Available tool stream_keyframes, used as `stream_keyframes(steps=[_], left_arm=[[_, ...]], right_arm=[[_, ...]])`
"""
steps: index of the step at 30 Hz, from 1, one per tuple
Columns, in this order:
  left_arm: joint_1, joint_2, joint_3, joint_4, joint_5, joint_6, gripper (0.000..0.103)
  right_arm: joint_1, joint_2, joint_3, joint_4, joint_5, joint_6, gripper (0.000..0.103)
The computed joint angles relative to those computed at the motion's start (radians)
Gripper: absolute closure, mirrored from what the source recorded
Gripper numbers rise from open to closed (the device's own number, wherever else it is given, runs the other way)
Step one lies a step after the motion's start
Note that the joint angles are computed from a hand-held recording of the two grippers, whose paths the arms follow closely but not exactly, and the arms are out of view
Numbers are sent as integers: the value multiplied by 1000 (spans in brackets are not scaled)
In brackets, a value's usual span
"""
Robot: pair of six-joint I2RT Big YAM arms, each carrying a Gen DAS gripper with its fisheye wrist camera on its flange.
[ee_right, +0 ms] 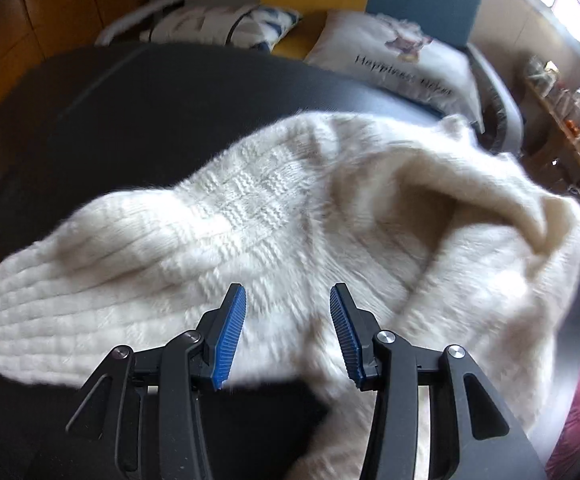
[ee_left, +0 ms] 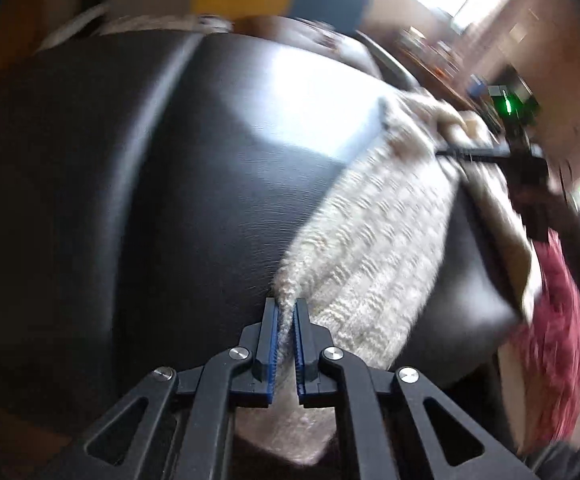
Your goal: Fold clothes
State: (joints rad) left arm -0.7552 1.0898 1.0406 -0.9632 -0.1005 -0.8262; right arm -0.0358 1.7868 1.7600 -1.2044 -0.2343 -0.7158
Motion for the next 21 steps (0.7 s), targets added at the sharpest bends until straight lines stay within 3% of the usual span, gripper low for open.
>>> stream_keyframes(steps=[5, 9, 10, 12, 14, 16, 20, 21], left_arm=[[44, 7, 7, -32, -45, -90, 97], [85, 14, 23, -45, -46, -61, 97], [92, 16, 22, -44, -41, -51, 97], [98, 22, 18, -39, -43, -39, 97], [104, 15, 0, -24, -38, -42, 96], [106, 12, -7, -12, -37, -36, 96], [90, 23, -2, -20, -66, -27, 94], [88, 23, -1, -24, -69, -27, 94]], right_arm=[[28, 34, 1, 58, -65, 173, 48], [5, 38, 46, -20, -177, 239, 47], [-21, 18, 44, -42, -255, 243, 47], [-96, -27, 42, -139, -450, 208, 41], [-166, -111, -19, -169, -531, 168, 31], [-223, -197, -93, -179, -534, 138, 25], [-375, -304, -183, -321, -527, 4, 25], [-394, -332, -219, -318, -501, -12, 25]])
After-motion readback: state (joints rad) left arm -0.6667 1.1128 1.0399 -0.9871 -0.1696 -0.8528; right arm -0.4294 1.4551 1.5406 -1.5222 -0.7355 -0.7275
